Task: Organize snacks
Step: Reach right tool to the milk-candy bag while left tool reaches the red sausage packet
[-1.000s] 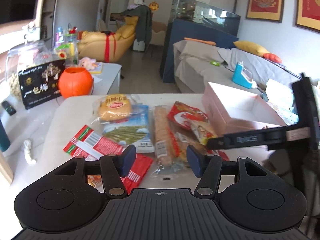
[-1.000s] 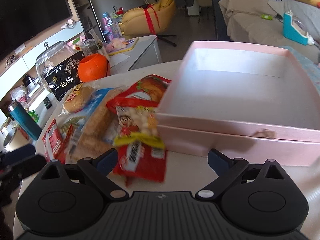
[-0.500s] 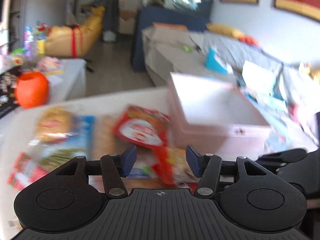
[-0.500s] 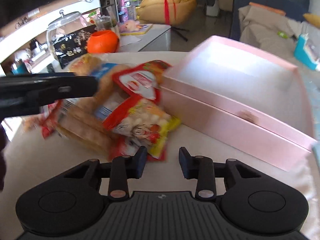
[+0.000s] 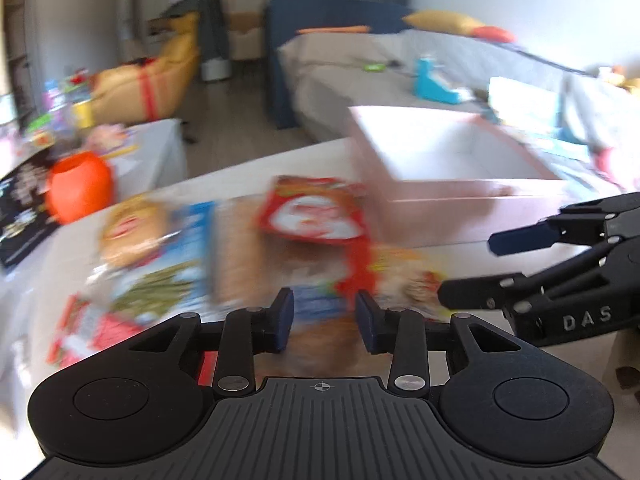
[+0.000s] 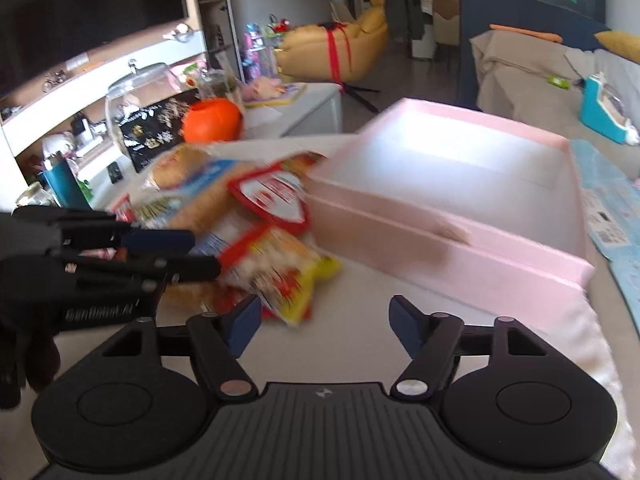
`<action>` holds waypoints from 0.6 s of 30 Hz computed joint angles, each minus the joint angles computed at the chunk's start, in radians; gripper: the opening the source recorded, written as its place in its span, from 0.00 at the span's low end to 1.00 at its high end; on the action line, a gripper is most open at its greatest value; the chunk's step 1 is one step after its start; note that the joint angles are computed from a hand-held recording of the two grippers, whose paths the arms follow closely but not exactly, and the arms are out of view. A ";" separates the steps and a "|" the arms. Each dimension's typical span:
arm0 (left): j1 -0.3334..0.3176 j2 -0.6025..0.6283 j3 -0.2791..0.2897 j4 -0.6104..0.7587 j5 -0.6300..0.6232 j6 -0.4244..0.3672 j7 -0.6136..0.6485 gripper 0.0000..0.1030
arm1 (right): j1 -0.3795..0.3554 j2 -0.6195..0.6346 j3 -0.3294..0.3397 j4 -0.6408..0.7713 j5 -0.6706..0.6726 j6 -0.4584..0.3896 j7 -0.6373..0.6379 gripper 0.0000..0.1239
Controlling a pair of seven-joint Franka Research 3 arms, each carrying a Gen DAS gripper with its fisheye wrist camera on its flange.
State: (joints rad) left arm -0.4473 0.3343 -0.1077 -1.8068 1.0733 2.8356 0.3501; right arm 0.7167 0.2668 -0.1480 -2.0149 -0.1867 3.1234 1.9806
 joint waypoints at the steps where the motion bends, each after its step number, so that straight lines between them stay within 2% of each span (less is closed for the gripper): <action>1: 0.001 -0.007 0.005 -0.010 -0.001 -0.006 -0.016 0.36 | 0.000 0.027 0.006 0.042 0.005 -0.017 -0.001 0.61; 2: 0.008 -0.015 0.010 -0.023 0.006 0.017 -0.037 0.36 | 0.008 0.057 0.003 0.086 0.008 -0.041 0.007 0.61; 3: 0.015 -0.023 0.007 -0.032 -0.001 0.028 -0.038 0.28 | -0.007 0.086 0.025 0.133 0.024 -0.069 -0.002 0.61; 5: 0.028 -0.030 0.002 -0.044 -0.012 0.054 -0.037 0.28 | -0.028 0.135 0.059 0.209 0.046 -0.112 -0.022 0.61; 7: 0.043 -0.029 -0.008 -0.053 -0.047 0.092 -0.027 0.28 | 0.007 0.167 0.021 0.250 0.023 -0.124 0.017 0.60; 9: 0.037 -0.019 -0.008 -0.043 -0.067 0.098 -0.023 0.28 | 0.007 0.169 0.024 0.260 0.020 -0.150 0.024 0.48; 10: 0.032 -0.013 -0.009 -0.036 -0.079 0.099 -0.016 0.28 | -0.002 0.155 0.033 0.246 0.024 -0.158 0.025 0.47; 12: 0.030 0.010 -0.022 -0.013 -0.124 0.103 0.023 0.28 | -0.009 0.110 0.033 0.185 0.012 -0.141 0.039 0.38; 13: 0.031 0.026 -0.033 0.005 -0.159 0.103 0.055 0.28 | 0.012 0.084 0.002 0.150 -0.022 -0.130 0.070 0.36; 16: -0.003 0.086 -0.032 0.083 -0.219 0.081 0.121 0.30 | 0.140 0.026 -0.167 0.068 -0.241 -0.130 0.270 0.35; 18: -0.041 0.132 -0.020 0.153 -0.238 0.021 0.158 0.30 | 0.184 -0.010 -0.234 0.019 -0.368 -0.128 0.386 0.35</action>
State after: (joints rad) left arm -0.4879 0.4658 -0.1277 -1.6541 0.8349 2.8562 0.5077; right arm 0.9003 0.2563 -0.3816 -1.9962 -0.5547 2.9953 2.3670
